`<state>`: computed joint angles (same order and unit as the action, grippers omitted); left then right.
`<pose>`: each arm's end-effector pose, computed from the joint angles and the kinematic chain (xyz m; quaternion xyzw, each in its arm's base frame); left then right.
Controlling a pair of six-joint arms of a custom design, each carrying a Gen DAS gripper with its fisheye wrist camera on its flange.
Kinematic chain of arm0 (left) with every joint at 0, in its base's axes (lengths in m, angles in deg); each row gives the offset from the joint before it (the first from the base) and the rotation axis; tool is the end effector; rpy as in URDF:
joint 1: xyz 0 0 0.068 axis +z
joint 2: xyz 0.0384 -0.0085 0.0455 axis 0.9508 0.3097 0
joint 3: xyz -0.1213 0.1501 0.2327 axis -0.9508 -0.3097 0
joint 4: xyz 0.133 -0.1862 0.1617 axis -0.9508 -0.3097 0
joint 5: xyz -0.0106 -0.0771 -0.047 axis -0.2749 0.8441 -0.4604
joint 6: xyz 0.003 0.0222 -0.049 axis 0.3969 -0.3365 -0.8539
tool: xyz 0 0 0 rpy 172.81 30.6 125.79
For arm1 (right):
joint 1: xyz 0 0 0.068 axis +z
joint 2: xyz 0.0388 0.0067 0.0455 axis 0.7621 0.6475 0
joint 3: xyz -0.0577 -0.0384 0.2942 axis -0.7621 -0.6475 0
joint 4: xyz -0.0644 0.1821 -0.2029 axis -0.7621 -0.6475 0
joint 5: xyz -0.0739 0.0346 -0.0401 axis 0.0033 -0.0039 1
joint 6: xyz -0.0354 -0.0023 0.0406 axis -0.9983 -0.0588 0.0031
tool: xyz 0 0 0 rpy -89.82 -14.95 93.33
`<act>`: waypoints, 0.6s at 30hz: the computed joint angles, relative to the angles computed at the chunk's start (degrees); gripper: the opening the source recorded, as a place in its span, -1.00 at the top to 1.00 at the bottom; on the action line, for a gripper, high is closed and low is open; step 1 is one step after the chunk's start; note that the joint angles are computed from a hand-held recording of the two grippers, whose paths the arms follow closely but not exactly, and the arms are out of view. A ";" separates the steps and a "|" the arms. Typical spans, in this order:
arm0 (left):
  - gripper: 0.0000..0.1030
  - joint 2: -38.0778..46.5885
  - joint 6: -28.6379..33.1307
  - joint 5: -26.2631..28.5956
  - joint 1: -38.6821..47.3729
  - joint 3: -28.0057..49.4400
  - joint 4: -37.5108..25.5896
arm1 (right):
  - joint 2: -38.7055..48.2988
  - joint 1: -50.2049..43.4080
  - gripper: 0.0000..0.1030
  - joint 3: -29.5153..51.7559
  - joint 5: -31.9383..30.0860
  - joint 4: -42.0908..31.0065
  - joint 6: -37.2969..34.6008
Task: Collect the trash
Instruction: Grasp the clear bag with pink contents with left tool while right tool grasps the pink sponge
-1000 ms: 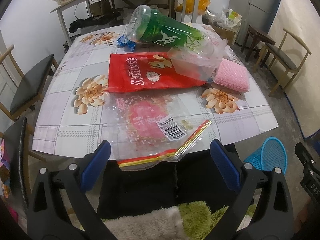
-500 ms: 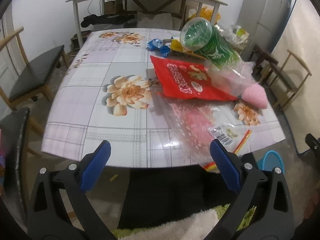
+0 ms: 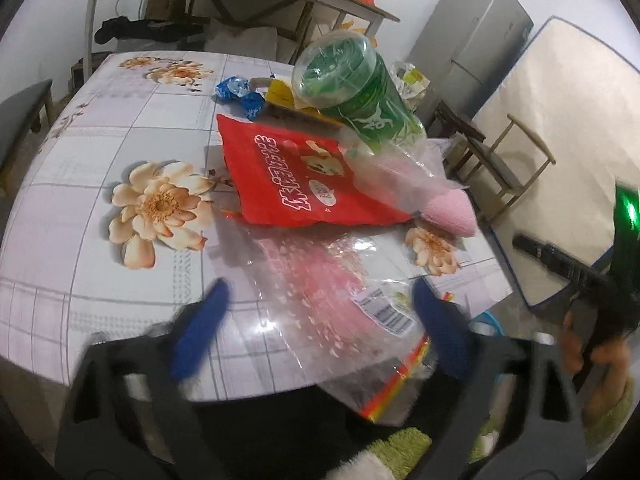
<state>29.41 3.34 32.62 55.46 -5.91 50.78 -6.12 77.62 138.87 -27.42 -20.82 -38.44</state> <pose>0.3061 -0.1015 0.3314 0.0855 0.9185 -0.2219 0.3161 0.2757 0.1289 0.3797 0.1365 0.9250 -0.0266 0.3535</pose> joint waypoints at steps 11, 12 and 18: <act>0.51 3.88 -0.94 4.38 1.89 0.72 -2.10 | 9.24 -14.46 -0.88 1.07 -23.31 10.80 5.73; 0.59 3.95 -0.65 4.88 2.12 0.62 -2.13 | 9.33 -14.93 -0.88 0.46 -24.71 11.34 5.86; 0.83 4.17 1.53 5.60 2.49 0.55 -2.23 | 9.47 -16.75 -0.65 -3.14 -30.03 17.06 6.32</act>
